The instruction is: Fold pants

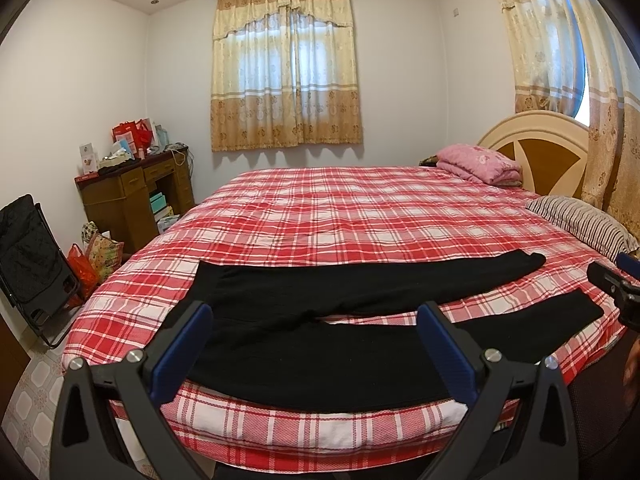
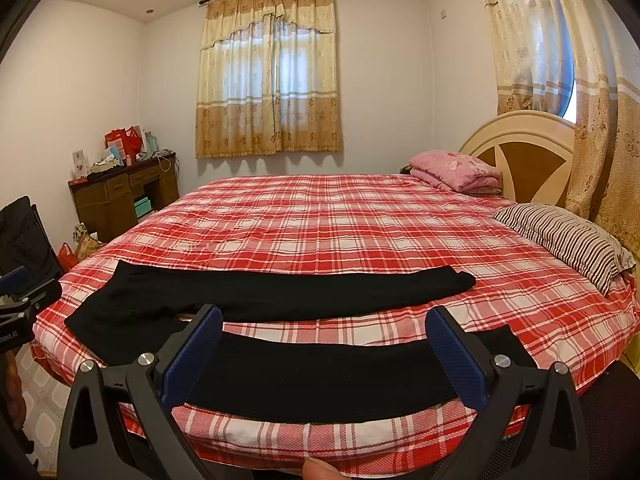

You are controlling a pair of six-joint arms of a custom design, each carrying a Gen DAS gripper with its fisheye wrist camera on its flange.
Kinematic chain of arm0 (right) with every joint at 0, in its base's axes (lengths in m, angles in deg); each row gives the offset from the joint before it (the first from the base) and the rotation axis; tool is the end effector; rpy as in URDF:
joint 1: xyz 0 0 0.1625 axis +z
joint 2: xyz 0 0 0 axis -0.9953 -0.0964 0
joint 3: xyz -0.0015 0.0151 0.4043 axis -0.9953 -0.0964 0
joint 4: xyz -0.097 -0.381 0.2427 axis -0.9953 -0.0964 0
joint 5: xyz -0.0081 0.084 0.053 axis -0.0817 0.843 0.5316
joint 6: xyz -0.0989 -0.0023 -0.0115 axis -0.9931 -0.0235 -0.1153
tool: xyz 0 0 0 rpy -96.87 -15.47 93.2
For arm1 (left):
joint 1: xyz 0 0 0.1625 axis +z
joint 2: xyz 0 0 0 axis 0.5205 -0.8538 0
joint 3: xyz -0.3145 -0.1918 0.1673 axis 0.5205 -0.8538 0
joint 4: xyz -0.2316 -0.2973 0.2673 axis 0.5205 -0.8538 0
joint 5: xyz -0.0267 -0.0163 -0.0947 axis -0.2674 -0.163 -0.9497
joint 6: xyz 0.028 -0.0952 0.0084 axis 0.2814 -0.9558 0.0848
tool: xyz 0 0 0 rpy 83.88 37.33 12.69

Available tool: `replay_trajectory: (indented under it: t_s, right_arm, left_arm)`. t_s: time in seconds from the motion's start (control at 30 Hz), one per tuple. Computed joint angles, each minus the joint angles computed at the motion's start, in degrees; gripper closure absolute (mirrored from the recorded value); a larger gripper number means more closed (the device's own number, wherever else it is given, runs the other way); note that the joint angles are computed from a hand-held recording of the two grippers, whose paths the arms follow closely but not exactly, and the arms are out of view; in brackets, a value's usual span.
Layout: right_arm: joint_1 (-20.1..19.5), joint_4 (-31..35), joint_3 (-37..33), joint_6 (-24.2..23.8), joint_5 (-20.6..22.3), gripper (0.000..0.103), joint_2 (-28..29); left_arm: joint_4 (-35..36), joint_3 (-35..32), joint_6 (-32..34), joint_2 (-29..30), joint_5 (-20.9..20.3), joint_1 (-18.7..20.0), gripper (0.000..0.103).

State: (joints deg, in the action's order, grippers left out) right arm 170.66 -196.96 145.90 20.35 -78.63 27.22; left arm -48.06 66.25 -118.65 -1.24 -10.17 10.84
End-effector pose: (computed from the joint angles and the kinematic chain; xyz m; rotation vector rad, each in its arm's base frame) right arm 0.0904 -0.7405 0.3454 1.0623 -2.2296 1.1909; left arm -0.4125 -0.6880 0.0316 0.0539 1.7537 -1.3775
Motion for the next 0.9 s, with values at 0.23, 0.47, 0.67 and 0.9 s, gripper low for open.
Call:
replay_trajectory:
  t_s: [0.23,0.47,0.67,0.9]
  right_arm:
    - [0.2,0.3,-0.3,-0.2,-0.4,0.001,0.3]
    - [0.3,0.4,-0.3,-0.4,-0.7,0.001,0.3]
    - [0.3,0.4,-0.1,-0.5,-0.7,0.001,0.2]
    - [0.3,0.7,-0.3,-0.6,-1.0,0.001,0.4]
  left_arm:
    - [0.9,-0.4,-1.4,0.4,0.1,0.2,0.000]
    - [1.3,-0.4,-1.8,0.5,0.1,0.2,0.000]
    - [2.4,-1.0,-2.6,0.8,0.1,0.3,0.000]
    - [8.9,-4.5,-8.0,3.1,0.5,0.5,0.000]
